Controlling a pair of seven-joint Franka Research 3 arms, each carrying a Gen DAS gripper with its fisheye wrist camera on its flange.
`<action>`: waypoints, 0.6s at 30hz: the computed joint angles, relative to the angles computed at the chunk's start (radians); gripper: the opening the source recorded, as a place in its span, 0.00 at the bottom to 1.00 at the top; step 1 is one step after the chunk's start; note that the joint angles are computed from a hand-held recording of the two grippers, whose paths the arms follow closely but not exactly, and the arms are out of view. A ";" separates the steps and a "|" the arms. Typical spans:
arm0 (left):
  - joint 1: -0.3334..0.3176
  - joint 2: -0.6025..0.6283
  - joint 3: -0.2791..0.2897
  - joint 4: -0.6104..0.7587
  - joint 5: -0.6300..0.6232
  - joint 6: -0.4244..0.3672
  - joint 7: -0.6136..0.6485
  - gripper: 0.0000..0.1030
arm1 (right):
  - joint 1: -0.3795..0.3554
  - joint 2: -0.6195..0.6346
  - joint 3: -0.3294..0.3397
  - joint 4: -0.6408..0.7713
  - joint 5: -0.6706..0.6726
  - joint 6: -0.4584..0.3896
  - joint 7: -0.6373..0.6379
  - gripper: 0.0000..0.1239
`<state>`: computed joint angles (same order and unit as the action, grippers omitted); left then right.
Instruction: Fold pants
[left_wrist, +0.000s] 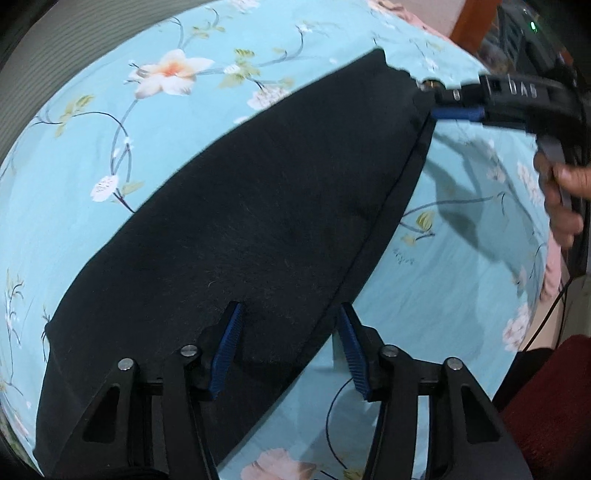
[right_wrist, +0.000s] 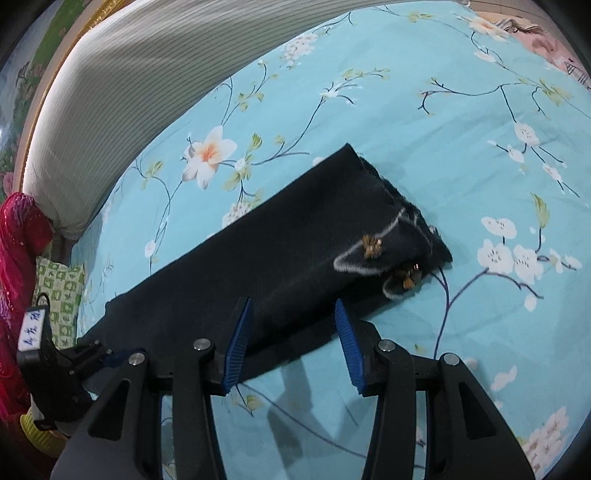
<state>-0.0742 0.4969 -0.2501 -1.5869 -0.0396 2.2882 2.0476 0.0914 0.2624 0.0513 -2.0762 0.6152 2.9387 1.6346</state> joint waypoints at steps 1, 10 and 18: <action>-0.004 0.003 0.004 0.002 0.010 -0.002 -0.001 0.43 | -0.002 0.009 0.001 0.008 0.005 0.003 0.001 0.38; 0.018 -0.007 -0.012 -0.007 -0.005 0.024 0.059 0.04 | -0.008 0.002 -0.006 -0.010 0.011 0.037 0.036 0.05; 0.020 -0.034 -0.007 -0.044 -0.037 0.040 0.110 0.06 | -0.014 -0.065 -0.010 -0.058 0.023 0.049 0.006 0.05</action>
